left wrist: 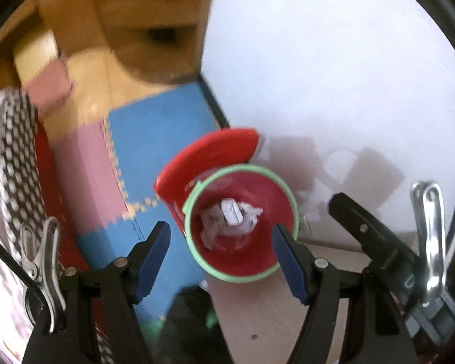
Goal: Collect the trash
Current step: 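Withdraw both open grippers from the bucket toward the teal wet-wipe pack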
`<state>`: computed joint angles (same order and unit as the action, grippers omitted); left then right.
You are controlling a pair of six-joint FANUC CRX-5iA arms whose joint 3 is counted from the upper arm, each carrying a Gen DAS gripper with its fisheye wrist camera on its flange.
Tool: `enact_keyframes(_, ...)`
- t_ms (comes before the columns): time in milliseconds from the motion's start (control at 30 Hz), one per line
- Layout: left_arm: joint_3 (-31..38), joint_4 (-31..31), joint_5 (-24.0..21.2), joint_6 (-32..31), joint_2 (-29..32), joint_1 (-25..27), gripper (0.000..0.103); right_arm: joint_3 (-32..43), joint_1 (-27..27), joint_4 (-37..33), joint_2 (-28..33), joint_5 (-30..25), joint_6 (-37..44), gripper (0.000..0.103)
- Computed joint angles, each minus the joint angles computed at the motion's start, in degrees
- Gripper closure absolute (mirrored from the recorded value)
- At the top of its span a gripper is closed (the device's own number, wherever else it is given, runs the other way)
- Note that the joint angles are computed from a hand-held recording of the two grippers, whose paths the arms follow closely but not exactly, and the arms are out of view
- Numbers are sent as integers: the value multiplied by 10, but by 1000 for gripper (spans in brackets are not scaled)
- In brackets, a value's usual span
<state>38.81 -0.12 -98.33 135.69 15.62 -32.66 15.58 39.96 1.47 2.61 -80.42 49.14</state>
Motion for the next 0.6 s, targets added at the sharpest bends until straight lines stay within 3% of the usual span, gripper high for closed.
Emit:
enact_keyframes(200, 88, -25, -27, -14, 23, -44, 30, -46, 61, 124, -75, 21, -65, 32)
enact_keyframes(500, 235, -76, -93, 17, 87, -122, 30, -89, 72, 140, -159, 29, -84, 32)
enact_keyframes(600, 305, -85, -130, 16, 123, -145, 30, -92, 75, 150, -178, 6, -73, 32)
